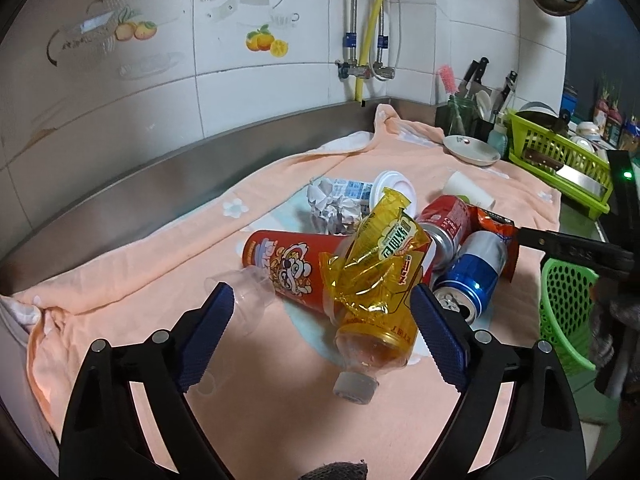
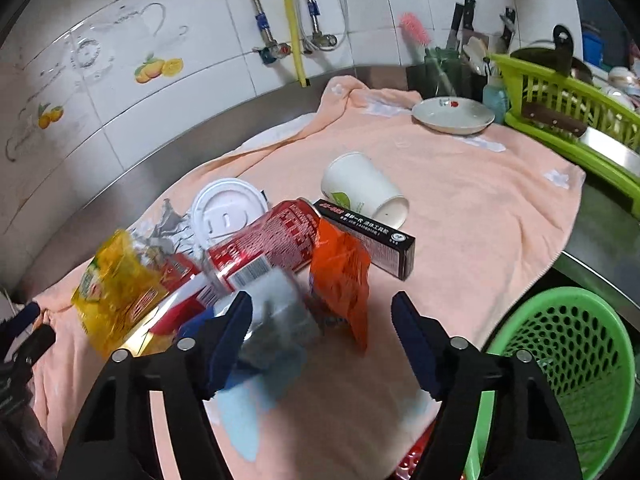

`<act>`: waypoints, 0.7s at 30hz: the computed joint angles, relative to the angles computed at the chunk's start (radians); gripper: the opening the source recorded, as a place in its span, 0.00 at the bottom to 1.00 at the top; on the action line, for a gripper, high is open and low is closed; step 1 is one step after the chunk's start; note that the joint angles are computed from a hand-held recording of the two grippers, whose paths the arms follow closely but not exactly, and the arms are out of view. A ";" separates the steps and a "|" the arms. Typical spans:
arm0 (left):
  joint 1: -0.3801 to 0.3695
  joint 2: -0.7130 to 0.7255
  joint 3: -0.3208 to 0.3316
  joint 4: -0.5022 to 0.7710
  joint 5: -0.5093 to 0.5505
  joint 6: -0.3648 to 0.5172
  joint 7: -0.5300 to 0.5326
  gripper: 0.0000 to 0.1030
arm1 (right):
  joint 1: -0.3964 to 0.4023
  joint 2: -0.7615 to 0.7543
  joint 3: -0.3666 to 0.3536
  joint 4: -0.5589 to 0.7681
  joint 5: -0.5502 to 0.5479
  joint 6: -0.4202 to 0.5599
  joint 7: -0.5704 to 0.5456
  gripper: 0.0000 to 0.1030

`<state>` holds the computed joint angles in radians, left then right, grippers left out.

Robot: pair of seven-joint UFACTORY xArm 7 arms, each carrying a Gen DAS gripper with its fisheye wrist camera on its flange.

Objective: Collect trash
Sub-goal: 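Grasp the yellow plastic bag with the left tool while the right tool grasps the orange snack packet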

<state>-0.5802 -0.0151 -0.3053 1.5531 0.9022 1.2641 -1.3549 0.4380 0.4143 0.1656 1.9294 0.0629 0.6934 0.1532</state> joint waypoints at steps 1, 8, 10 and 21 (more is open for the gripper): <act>0.003 -0.002 0.003 -0.005 -0.005 -0.009 0.002 0.85 | -0.006 0.034 0.007 0.049 0.015 0.024 -0.006 0.64; 0.025 0.001 0.016 -0.017 -0.036 -0.073 0.041 0.82 | -0.007 0.240 0.005 0.361 0.065 0.210 0.002 0.57; 0.029 0.001 0.020 -0.018 -0.045 -0.089 0.053 0.82 | -0.011 0.284 0.007 0.434 0.087 0.253 0.009 0.53; 0.037 0.073 0.049 0.063 -0.087 -0.131 0.181 0.82 | -0.008 0.374 0.004 0.566 0.129 0.336 -0.001 0.43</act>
<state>-0.5430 0.0576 -0.2563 1.6165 0.8155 1.1327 -1.1738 0.4298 0.7882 0.1693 2.4950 0.1915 1.0292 0.1520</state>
